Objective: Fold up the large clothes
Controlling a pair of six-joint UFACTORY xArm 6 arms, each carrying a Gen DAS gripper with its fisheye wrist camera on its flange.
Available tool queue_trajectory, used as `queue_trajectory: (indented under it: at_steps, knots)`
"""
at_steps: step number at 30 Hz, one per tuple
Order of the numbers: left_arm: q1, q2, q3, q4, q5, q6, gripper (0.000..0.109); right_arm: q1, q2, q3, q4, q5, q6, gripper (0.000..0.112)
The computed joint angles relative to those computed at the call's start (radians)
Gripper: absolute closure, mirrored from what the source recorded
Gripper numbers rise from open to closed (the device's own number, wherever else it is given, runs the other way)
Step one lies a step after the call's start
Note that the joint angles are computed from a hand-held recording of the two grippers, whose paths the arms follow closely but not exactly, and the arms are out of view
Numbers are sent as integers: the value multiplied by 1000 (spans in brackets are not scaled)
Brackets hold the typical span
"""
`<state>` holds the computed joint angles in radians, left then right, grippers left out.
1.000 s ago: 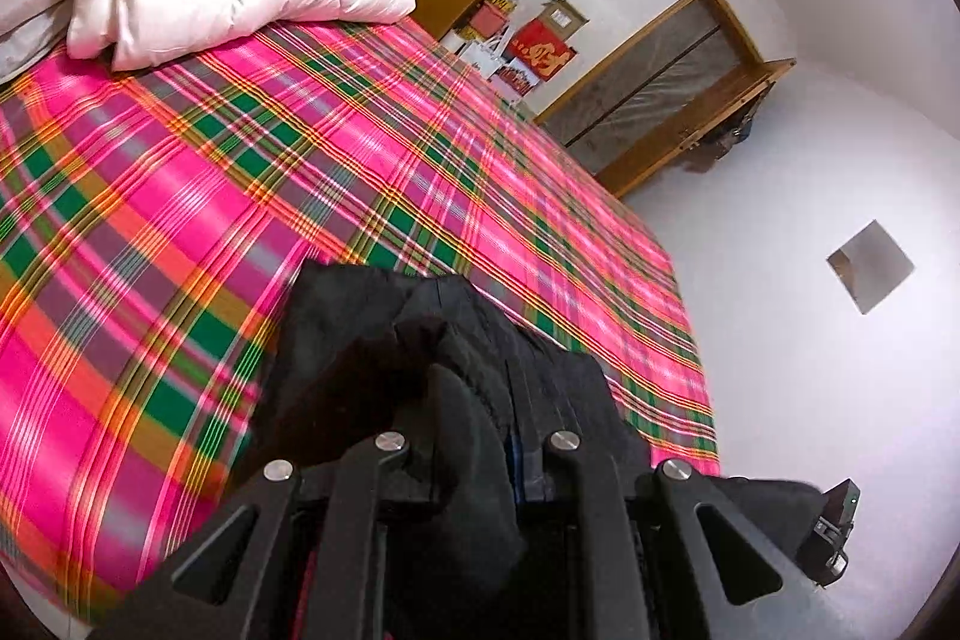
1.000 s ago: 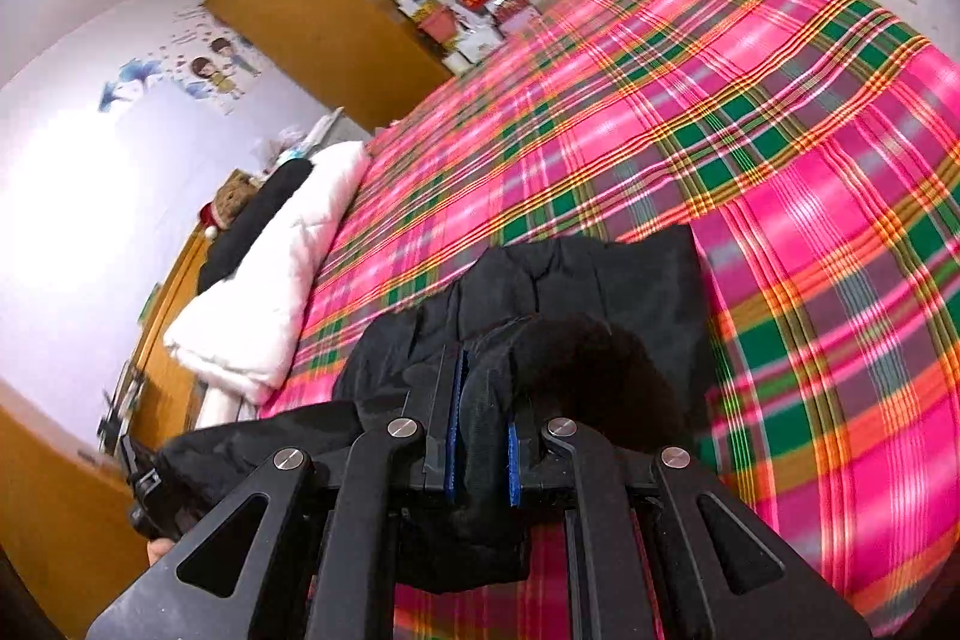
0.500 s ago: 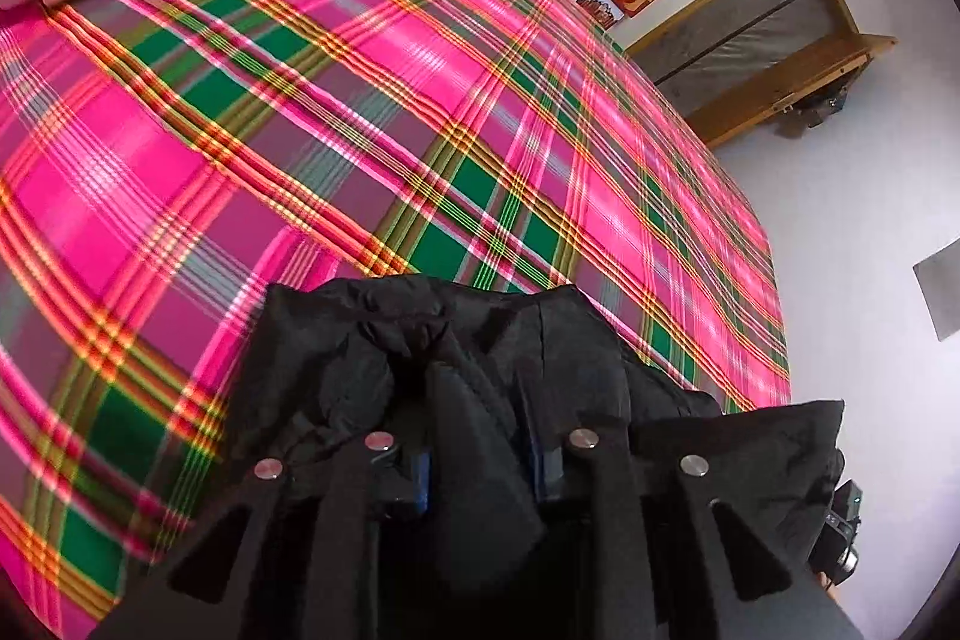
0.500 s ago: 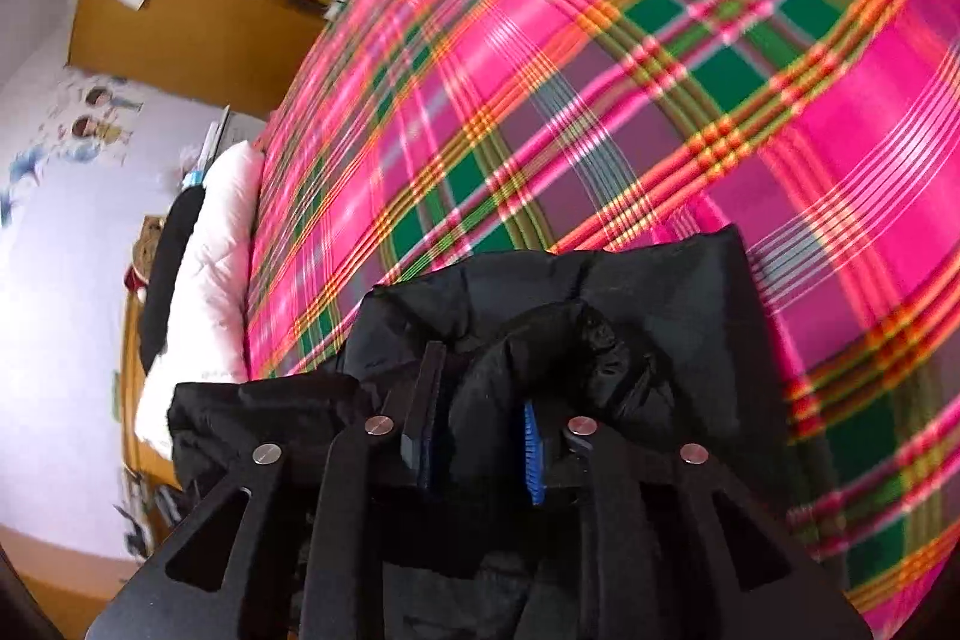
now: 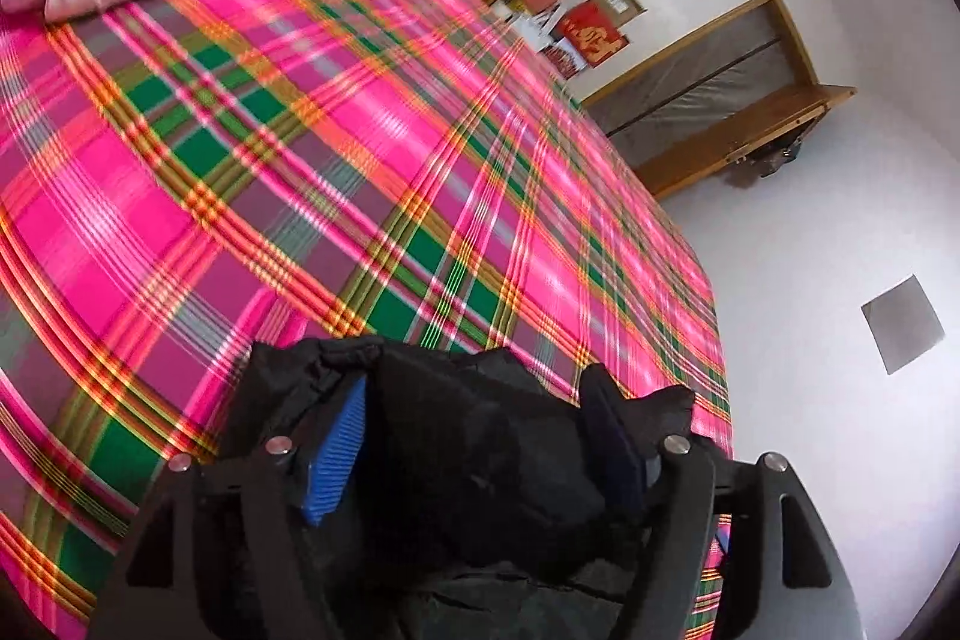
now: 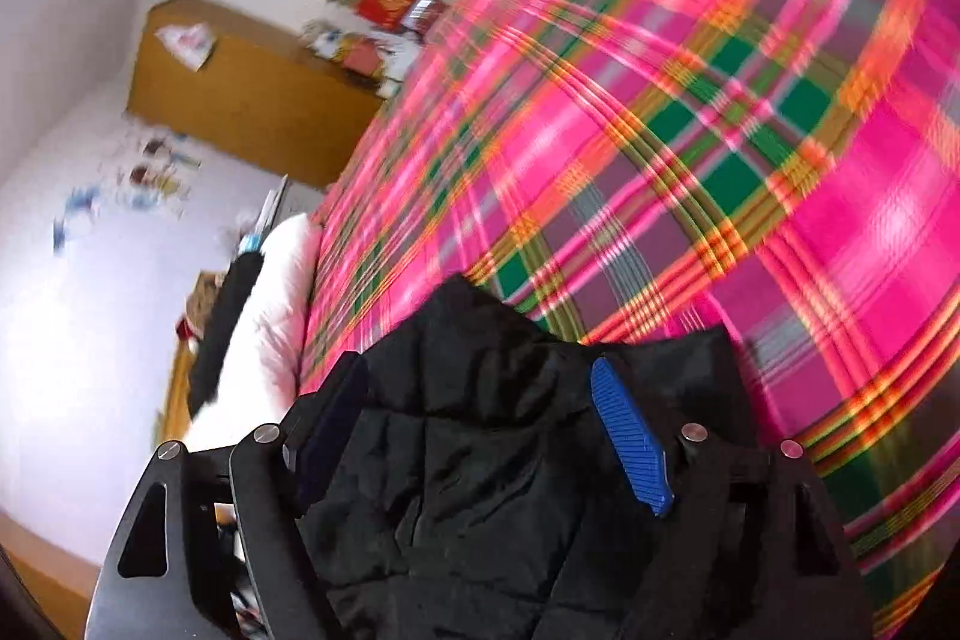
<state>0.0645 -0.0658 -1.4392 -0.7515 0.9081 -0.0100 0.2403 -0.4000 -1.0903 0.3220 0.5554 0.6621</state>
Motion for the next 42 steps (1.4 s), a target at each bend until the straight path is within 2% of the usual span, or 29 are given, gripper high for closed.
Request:
queue_trajectory:
  at_steps: [3, 6, 8, 11, 14, 15, 16, 17, 20, 22, 23, 27, 30, 32, 35, 37, 38, 39, 42]
  knots:
    - [-5, -38, 15, 73, -78, 13, 24, 31, 23, -79, -166, 101, -38, 35]
    - [-4, -49, 6, 136, -88, 38, 23, 50, 58, -118, -222, 162, -90, 35]
    - [-15, -44, -7, 189, -60, 70, 23, 45, 85, -130, -210, 180, -133, 35]
    - [-48, -31, -11, 265, -12, 113, 23, 21, 143, -153, -106, 229, -205, 35]
    - [-92, -42, 5, 225, 4, 181, 23, 10, 184, -176, -72, 272, -232, 35]
    - [-114, -54, 16, 176, 0, 231, 23, 13, 194, -187, -88, 283, -227, 42]
    - [-139, -64, 24, 154, -9, 267, 23, 23, 199, -194, -144, 288, -192, 56]
    - [-168, -72, 34, 147, -27, 297, 23, 32, 212, -214, -211, 316, -154, 82]
    - [-251, -52, 40, 164, -93, 331, 23, 37, 237, -230, -275, 341, -130, 90]
    - [-291, 16, 16, 310, -136, 233, 23, 38, 258, -238, -299, 356, -116, 91]
    - [-297, 55, -6, 372, -132, 177, 23, 40, 268, -242, -316, 362, -107, 91]
    - [-295, 157, -59, 509, -169, 30, 23, 55, 318, -281, -370, 400, -96, 91]
    - [-306, 193, -121, 587, -111, -19, 23, 71, 331, -320, -433, 439, -66, 91]
    - [-306, 162, -111, 593, -88, -7, 24, 96, 300, -327, -518, 453, -20, 91]
    - [-279, 63, -21, 562, -138, 25, 24, 142, 184, -259, -621, 378, 69, 90]
    - [-258, -10, 54, 561, -198, 27, 24, 189, 127, -219, -680, 333, 118, 82]
    - [-243, -44, 94, 557, -230, 30, 24, 210, 118, -209, -703, 320, 132, 71]
    - [-230, -65, 124, 562, -251, 26, 24, 234, 116, -196, -717, 302, 131, 68]
    - [-193, -36, 132, 623, -235, -21, 24, 250, 183, -215, -705, 301, 105, 68]
